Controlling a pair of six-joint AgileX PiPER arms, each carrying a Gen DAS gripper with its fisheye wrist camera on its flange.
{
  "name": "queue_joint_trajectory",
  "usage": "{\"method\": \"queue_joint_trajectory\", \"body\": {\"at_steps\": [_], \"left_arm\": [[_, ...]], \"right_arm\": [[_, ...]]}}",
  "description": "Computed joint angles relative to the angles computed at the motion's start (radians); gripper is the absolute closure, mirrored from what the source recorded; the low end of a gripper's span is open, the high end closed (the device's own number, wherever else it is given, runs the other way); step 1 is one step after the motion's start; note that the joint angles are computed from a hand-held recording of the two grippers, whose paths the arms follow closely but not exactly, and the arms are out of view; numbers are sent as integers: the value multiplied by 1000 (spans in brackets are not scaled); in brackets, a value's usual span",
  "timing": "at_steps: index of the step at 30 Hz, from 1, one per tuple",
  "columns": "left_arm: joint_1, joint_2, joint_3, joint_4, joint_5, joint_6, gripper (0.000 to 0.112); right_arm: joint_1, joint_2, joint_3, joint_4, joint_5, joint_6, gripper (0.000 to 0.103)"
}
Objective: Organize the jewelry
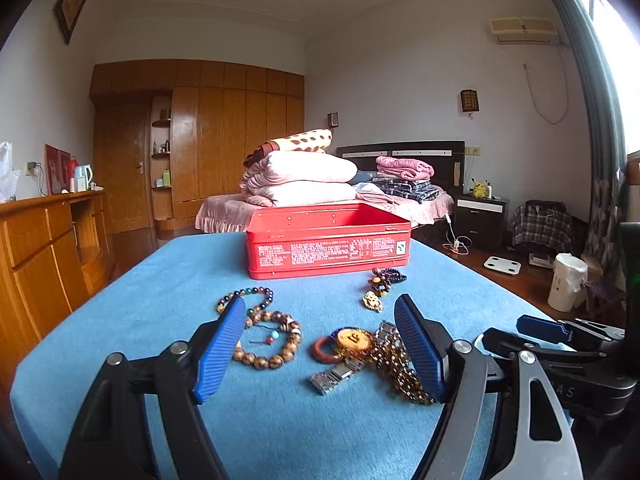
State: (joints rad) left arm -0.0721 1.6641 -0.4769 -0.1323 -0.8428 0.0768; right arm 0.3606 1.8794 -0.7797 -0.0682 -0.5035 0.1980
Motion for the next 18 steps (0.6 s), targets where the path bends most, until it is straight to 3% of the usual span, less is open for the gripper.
{"method": "queue_joint_trajectory", "body": {"at_steps": [3,9,14,18], "left_arm": [[-11,14,14,8,-30,-11,37],[-31,35,33,7,-58,-35,37],[-44,42,48,-1,-77,-52,37],[-59,53,49,-4,-74,-52,37]], "right_arm": [[19,9,1,62,-9,-60,45],[94,53,16,288,-110,-294,42],[102,84,33,288,-199,-307,54],[97,91,43,267,-230,-304,55]]}}
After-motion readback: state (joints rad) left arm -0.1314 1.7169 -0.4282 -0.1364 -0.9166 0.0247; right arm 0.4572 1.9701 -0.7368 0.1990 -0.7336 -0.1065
